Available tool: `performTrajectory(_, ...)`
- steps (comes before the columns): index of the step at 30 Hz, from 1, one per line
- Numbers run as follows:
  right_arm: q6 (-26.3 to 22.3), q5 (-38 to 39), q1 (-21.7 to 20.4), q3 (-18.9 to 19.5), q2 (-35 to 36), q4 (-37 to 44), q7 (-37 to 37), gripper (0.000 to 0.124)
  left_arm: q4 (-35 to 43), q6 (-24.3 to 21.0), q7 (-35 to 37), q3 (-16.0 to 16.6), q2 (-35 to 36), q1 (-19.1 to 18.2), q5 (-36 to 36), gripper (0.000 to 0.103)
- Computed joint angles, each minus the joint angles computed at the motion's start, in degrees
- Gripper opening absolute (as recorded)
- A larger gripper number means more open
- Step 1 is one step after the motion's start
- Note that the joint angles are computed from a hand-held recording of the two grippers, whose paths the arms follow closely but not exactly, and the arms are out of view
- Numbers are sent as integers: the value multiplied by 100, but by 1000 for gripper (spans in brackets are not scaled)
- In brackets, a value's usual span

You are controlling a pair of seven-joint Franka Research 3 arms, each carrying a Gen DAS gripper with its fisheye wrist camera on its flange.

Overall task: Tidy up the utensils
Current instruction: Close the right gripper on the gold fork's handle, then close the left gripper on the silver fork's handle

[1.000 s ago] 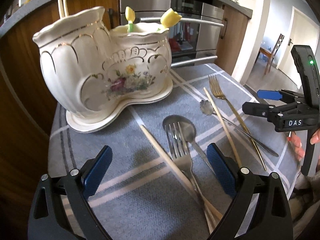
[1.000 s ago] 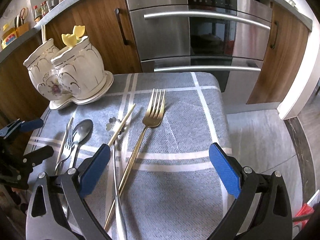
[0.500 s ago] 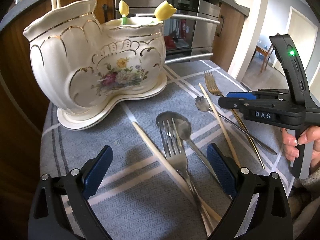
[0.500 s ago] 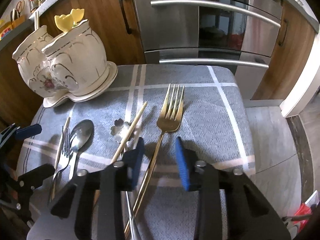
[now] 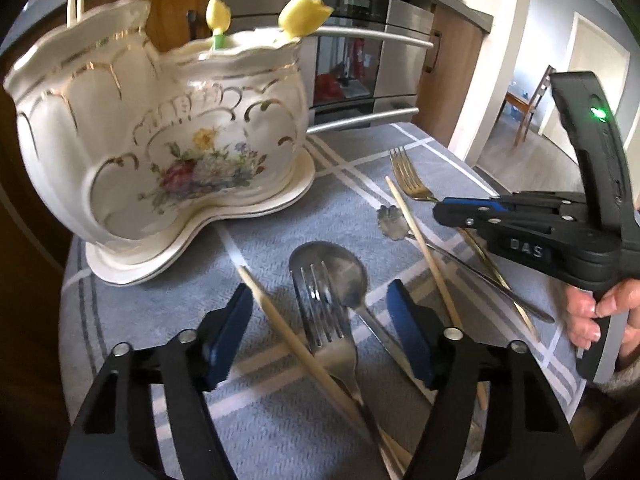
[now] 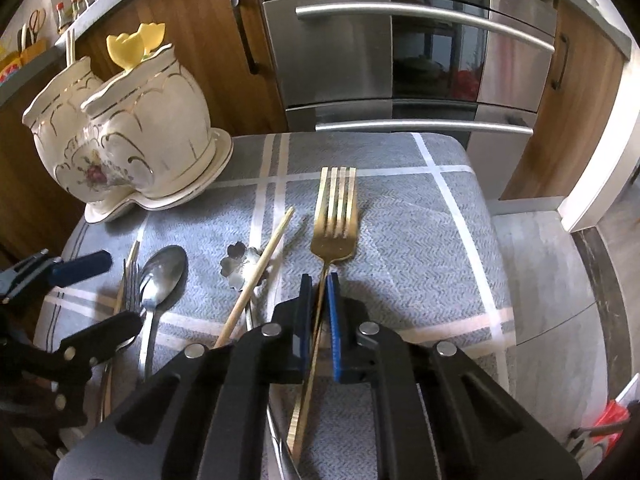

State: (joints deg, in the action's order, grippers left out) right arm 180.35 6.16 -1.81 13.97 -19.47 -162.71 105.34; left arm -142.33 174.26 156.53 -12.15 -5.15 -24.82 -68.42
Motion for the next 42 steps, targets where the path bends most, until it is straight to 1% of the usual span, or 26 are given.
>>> performTrajectory(2, 48, 49, 120, -121, 11, -18, -44, 6, 48, -94, -200, 5, 62, 55, 154, 58)
performTrajectory(3, 74, 71, 153, -160, 22, -22, -73, 6, 66, -112, -291, -3, 90, 83, 235, 55)
performTrajectory(5, 118, 142, 267, -269, 32, -35, -147, 6, 83, -45, -160, -24, 106, 82, 114, 50)
performTrajectory(6, 159, 188, 339, -332, 38, -43, -192, 6, 87, -20, -149, -37, 111, 89, 113, 50)
performTrajectory(8, 184, 240, 335, -297, 23, -54, -236, 6, 97, -60, 11, -27, 88, 90, -44, 46)
performTrajectory(10, 197, 301, 393, -336, 2, -66, -305, 6, 111, -96, 261, -24, 47, 85, -280, 46)
performTrajectory(13, 220, 395, 443, -376, -52, -112, -383, 6, 111, -142, 325, -59, 26, 90, -268, 46)
performTrajectory(15, 247, 464, 515, -447, -55, -122, -445, 6, 81, -114, 2, -102, 62, 123, 116, 46)
performTrajectory(17, 261, 525, 573, -499, -73, -135, -508, 6, 63, -229, -461, -96, 101, 173, 577, 46)
performTrajectory(18, 267, 559, 613, -537, -89, -146, -542, 6, 55, -264, -469, -79, 106, 167, 570, 45)
performTrajectory(20, 293, 633, 703, -624, -111, -165, -609, 6, 41, -223, -476, -79, 103, 155, 604, 40)
performTrajectory(22, 350, 721, 816, -731, -136, -187, -676, 6, 59, -346, -413, -38, 83, 155, 538, 33)
performTrajectory(24, 407, 792, 852, -749, -154, -200, -728, 6, 73, -395, -395, -25, 76, 160, 485, 28)
performTrajectory(25, 428, 822, 856, -746, -166, -204, -751, 6, 72, -444, -286, -5, 55, 161, 373, 23)
performTrajectory(28, 485, 909, 886, -746, -230, -234, -814, 5, 73, -507, -234, 0, 35, 182, 289, 22)
performTrajectory(32, 504, 1002, 882, -728, -313, -265, -856, 6, 72, -628, 162, 44, -77, 175, -141, 19)
performTrajectory(34, 517, 1036, 882, -731, -358, -287, -878, 5, 66, -645, 299, 47, -133, 174, -275, 19)
performTrajectory(37, 535, 1070, 842, -673, -438, -328, -892, 5, 53, -614, 695, 64, -228, 150, -624, 18)
performTrajectory(39, 516, 1084, 806, -624, -483, -341, -890, 5, 37, -613, 801, 67, -280, 154, -739, 4)
performTrajectory(42, 507, 1089, 785, -600, -511, -348, -894, 5, 28, -774, 767, 108, -336, 199, -727, 2)
